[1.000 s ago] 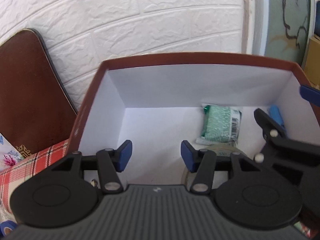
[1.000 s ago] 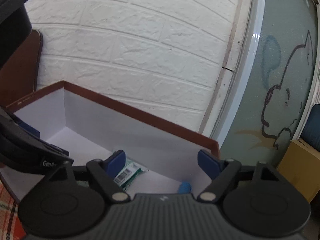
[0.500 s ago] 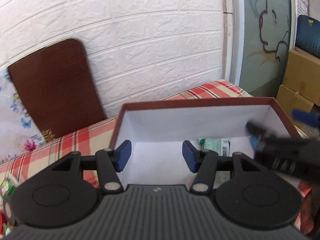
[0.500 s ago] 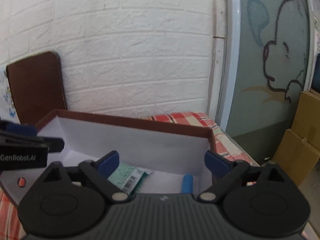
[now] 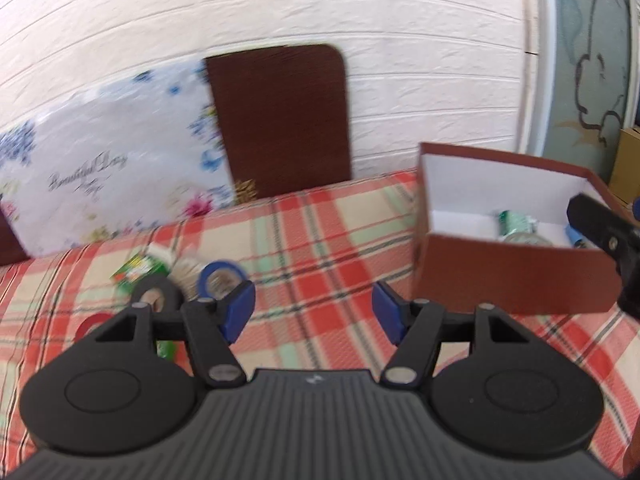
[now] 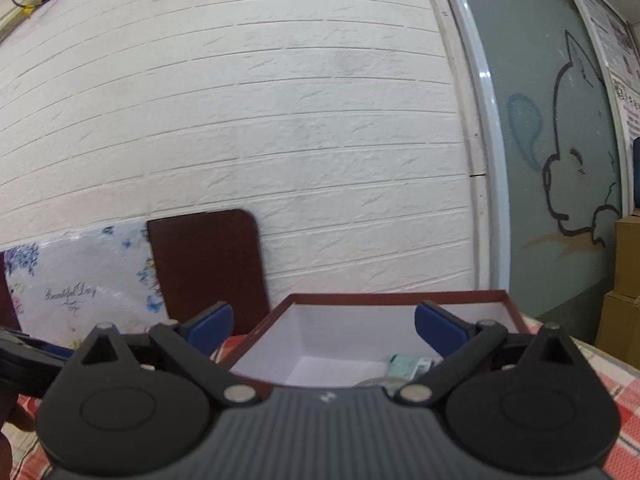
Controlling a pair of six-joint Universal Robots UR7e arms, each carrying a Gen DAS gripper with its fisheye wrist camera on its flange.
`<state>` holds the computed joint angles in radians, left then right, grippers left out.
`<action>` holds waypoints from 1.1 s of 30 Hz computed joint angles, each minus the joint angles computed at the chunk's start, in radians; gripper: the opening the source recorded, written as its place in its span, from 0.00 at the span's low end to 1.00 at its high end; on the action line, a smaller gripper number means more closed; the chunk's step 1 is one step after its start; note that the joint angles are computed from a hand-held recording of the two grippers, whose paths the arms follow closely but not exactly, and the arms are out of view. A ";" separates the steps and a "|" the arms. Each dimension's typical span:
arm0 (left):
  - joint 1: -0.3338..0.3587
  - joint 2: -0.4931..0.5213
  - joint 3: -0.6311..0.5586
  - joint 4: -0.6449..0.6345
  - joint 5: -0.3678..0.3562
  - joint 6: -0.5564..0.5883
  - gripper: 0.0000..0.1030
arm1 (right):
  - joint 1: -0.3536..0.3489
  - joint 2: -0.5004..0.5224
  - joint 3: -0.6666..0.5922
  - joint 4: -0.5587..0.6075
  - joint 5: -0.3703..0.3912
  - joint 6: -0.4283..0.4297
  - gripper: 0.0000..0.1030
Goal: Organize objects
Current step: 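Withdraw both grippers from the box back toward the tape rolls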
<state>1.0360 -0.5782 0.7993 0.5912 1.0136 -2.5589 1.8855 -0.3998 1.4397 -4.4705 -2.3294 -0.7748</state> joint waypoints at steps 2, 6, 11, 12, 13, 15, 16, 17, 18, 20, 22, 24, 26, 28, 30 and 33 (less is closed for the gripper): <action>0.018 -0.025 0.028 -0.014 -0.013 -0.004 0.65 | 0.012 0.023 -0.011 0.061 -0.005 0.026 0.96; 0.056 -0.056 0.051 -0.027 -0.024 -0.011 0.65 | 0.031 0.060 -0.039 0.180 -0.023 0.081 0.94; 0.098 -0.076 0.056 -0.033 -0.042 -0.032 0.67 | 0.055 0.102 -0.088 0.266 -0.036 0.073 0.93; 0.106 -0.073 0.046 -0.028 -0.044 -0.031 0.68 | 0.059 0.107 -0.097 0.280 -0.038 0.068 0.93; 0.114 -0.068 0.031 -0.017 -0.044 -0.022 0.68 | 0.062 0.114 -0.110 0.297 -0.039 0.064 0.93; 0.125 -0.029 -0.069 0.049 -0.049 0.045 0.67 | 0.067 0.124 -0.130 0.326 -0.037 0.058 0.93; 0.125 -0.002 -0.146 0.082 -0.068 0.100 0.66 | 0.069 0.125 -0.140 0.353 -0.033 0.055 0.93; 0.118 0.022 -0.231 0.101 -0.089 0.169 0.64 | 0.071 0.118 -0.148 0.393 -0.028 0.056 0.90; 0.109 0.031 -0.298 0.086 -0.100 0.251 0.64 | 0.075 0.103 -0.157 0.443 -0.012 0.058 0.86; 0.088 -0.017 -0.327 -0.044 -0.076 0.402 0.65 | 0.093 0.086 -0.219 0.489 0.032 0.015 0.84; 0.074 -0.070 -0.333 -0.130 -0.025 0.425 0.71 | 0.121 0.087 -0.317 0.474 0.111 -0.043 0.86; 0.077 -0.111 -0.327 -0.140 0.023 0.359 0.75 | 0.139 0.083 -0.374 0.449 0.202 -0.041 0.90; 0.099 -0.162 -0.250 -0.157 0.056 0.291 0.78 | 0.141 0.090 -0.398 0.418 0.270 -0.022 0.92; 0.136 -0.162 -0.217 -0.114 0.058 0.215 0.78 | 0.128 0.108 -0.399 0.409 0.288 0.003 0.93; 0.175 -0.097 -0.272 0.017 0.030 0.120 0.76 | 0.101 0.121 -0.376 0.476 0.254 0.047 0.92; 0.228 0.041 -0.425 0.248 -0.005 -0.018 0.63 | 0.049 0.149 -0.347 0.667 0.197 0.167 0.86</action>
